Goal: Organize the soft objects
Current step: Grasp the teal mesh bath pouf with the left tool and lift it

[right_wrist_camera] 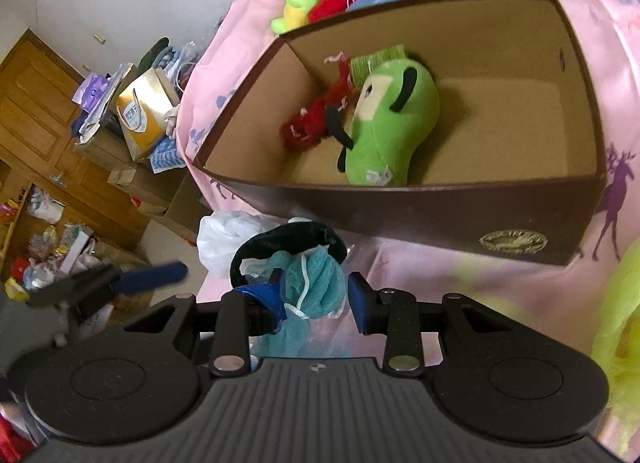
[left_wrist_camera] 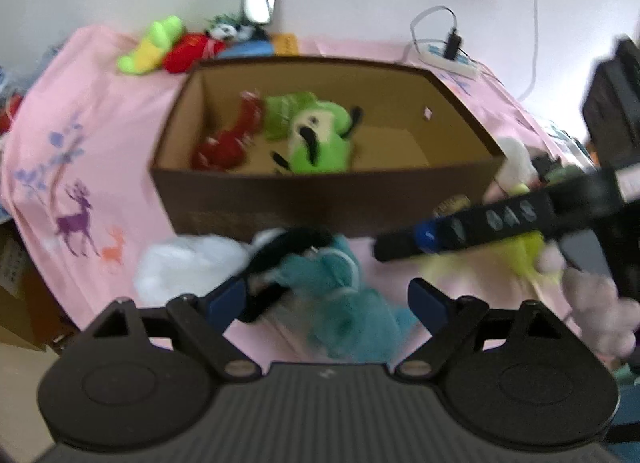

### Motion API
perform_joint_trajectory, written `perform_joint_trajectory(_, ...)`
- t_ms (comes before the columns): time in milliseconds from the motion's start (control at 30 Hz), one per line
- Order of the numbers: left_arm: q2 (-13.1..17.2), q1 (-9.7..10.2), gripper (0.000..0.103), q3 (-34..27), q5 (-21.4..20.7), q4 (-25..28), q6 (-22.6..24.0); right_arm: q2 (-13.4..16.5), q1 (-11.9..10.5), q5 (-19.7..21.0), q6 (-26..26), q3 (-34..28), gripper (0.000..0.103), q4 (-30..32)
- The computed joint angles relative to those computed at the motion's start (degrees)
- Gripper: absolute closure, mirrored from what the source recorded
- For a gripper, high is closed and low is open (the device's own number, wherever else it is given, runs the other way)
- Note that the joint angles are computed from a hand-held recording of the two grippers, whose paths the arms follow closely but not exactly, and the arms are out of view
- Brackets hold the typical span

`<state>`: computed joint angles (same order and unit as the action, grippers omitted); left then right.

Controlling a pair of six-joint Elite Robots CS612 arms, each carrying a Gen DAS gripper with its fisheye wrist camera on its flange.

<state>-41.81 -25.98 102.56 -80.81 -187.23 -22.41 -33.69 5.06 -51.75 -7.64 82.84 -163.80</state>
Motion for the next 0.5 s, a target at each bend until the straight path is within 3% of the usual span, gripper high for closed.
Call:
perform_joint_trajectory(233,1.4,-0.45,0.014,-1.1,-1.9,2.0,0.4,0.5,0.2,1.5,-0.8,-1.2,0.085,4.8)
perform_joint_trajectory(400,2.6,-0.16,0.025,-2.0,-3.6,1.1,0.7,1.1,0.5,1.2,-1.3,-2.4,0.085,8.2)
perform_joint_trajectory(500,3.4,0.12,0.036,-3.0,-4.3,2.4,1.2,1.4,0.6,0.9,-1.4,-3.1,0.084,10.1)
